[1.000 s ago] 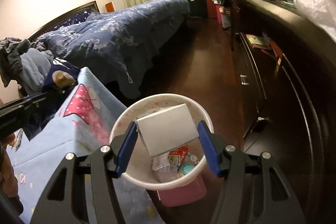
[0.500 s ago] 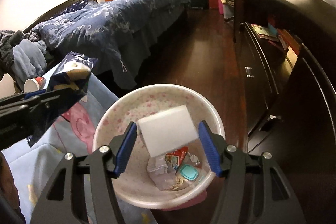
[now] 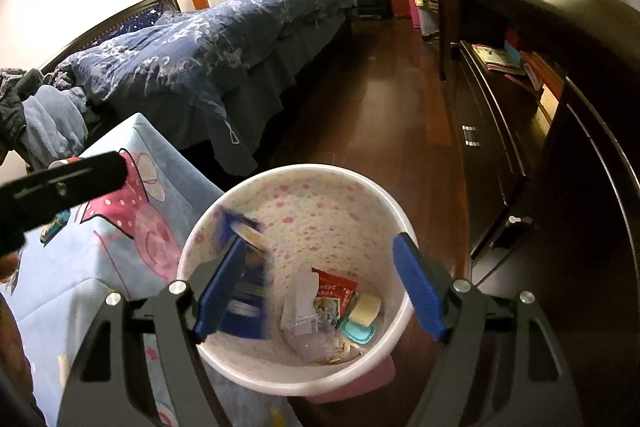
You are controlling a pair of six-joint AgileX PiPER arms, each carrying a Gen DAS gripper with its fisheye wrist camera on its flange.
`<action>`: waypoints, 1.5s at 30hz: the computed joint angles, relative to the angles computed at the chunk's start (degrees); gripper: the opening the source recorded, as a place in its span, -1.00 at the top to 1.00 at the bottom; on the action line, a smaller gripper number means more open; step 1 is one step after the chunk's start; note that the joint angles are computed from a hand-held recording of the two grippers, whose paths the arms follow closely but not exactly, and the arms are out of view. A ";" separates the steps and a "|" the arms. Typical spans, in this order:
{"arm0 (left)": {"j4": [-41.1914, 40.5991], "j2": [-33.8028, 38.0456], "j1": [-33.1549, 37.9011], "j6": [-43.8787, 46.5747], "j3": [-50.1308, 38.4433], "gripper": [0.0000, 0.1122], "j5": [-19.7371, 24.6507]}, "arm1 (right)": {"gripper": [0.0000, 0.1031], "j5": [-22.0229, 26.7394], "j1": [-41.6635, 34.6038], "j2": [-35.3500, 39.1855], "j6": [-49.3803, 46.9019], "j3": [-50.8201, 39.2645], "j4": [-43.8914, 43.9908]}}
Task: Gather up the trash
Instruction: 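Move both open tools back over the table items, then grasp the orange toy figure with the left tool while the right tool grasps the colourful tube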
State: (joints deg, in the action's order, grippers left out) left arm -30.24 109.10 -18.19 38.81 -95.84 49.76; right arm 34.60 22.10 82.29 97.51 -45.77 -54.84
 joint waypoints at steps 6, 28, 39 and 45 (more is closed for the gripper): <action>-4.09 -4.33 5.98 3.48 3.99 -0.28 0.89 | -0.50 5.44 5.21 -2.18 -0.56 -1.84 0.20; 2.78 3.12 41.78 2.93 -4.56 -0.72 -6.02 | -0.72 16.63 24.81 25.20 -32.84 -50.20 14.21; 7.90 23.95 46.35 -5.95 -35.70 -0.72 7.91 | -0.72 25.04 23.57 43.17 -44.26 -77.69 21.75; 9.71 31.43 46.25 -9.04 -48.62 -0.44 14.42 | -0.72 28.57 20.79 49.55 -47.02 -86.74 25.11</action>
State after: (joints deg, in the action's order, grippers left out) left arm -20.54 140.53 28.07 29.77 -144.47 64.18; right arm 63.17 42.89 131.84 50.49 -132.51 -29.73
